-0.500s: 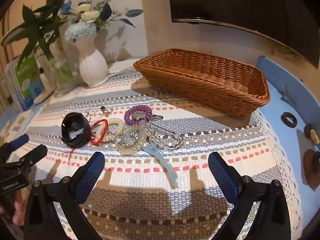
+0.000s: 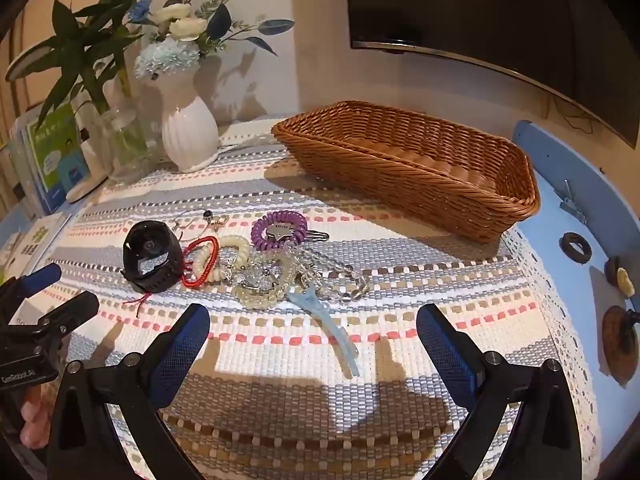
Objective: Organize jewelry
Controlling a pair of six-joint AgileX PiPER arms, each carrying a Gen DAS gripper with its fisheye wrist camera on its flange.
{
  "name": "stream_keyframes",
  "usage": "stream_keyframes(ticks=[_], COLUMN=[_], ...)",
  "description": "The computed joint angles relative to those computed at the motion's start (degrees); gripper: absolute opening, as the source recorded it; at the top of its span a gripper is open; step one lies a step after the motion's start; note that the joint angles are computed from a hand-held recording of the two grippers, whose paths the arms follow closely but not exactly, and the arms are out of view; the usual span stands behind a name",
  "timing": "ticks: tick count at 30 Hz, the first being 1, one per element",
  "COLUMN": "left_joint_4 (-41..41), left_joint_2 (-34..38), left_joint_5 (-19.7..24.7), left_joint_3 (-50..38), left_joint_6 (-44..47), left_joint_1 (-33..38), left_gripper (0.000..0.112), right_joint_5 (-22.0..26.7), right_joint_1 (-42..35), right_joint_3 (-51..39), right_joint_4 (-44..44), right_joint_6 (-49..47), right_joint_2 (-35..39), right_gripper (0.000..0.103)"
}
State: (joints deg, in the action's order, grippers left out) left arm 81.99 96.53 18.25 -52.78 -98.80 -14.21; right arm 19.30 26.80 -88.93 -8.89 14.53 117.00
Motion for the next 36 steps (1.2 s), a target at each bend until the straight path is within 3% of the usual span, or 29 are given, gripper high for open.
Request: stream_keyframes(ticks=[4, 14, 36], left_joint_4=[-3.22, -5.82, -2.27], left_joint_2=[-0.44, -0.39, -0.74], left_joint_5=[-1.80, -1.38, -1.17], left_joint_3=[-0.41, -0.92, -0.01], left_joint_6=[4.21, 6.42, 3.04], left_joint_1=[1.26, 1.46, 0.77], left_gripper=[0.099, 0.099, 0.099], right_joint_5=[0.47, 0.87, 2.38], right_joint_1=[0.23, 0.40, 1.11], right_joint_3=[-0.33, -0.65, -1.64], right_joint_4=[-1.91, -3.70, -7.33], right_joint_6=[1.69, 3.63, 7.00], right_joint_2=[0.18, 0.45, 0.93], right_gripper=[0.103, 0.103, 0.103])
